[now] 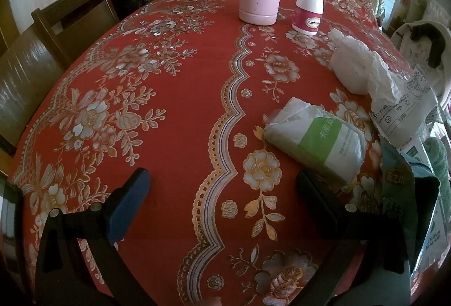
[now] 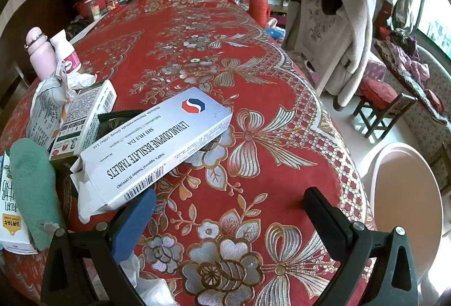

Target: Collect trash

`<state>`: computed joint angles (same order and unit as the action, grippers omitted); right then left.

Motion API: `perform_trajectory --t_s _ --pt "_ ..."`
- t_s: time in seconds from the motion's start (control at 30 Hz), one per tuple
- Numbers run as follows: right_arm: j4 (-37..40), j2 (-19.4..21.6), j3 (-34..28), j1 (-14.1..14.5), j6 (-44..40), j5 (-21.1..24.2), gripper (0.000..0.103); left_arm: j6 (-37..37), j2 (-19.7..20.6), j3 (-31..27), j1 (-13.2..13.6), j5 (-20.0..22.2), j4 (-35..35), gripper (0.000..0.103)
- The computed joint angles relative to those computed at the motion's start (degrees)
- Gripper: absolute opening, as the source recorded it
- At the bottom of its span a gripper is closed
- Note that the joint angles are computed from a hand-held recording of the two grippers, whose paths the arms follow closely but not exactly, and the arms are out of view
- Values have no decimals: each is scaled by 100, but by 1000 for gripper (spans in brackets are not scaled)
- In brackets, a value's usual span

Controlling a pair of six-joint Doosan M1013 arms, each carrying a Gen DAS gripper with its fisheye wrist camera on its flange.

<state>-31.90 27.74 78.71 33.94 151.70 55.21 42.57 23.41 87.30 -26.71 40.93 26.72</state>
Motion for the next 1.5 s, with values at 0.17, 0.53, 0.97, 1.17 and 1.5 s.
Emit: perform_trajectory --t_s 0.17,0.53,0.97,1.17,1.5 --pt "0 0 0 0 0 0 103 0 0 0 0 0 0 103" --pt "3 2 -3 1 -1 1 103 435 -160 -97 47 652 -588 102" --pt "283 -496 169 184 -554 -67 97 -494 -810 178 -456 631 75 102" --pt "-204 -760 111 515 -568 -342 97 -800 -918 161 -815 605 369 102" --pt "-849 -789 -159 845 -475 -549 97 -1135 -1070 173 -1150 459 720 102"
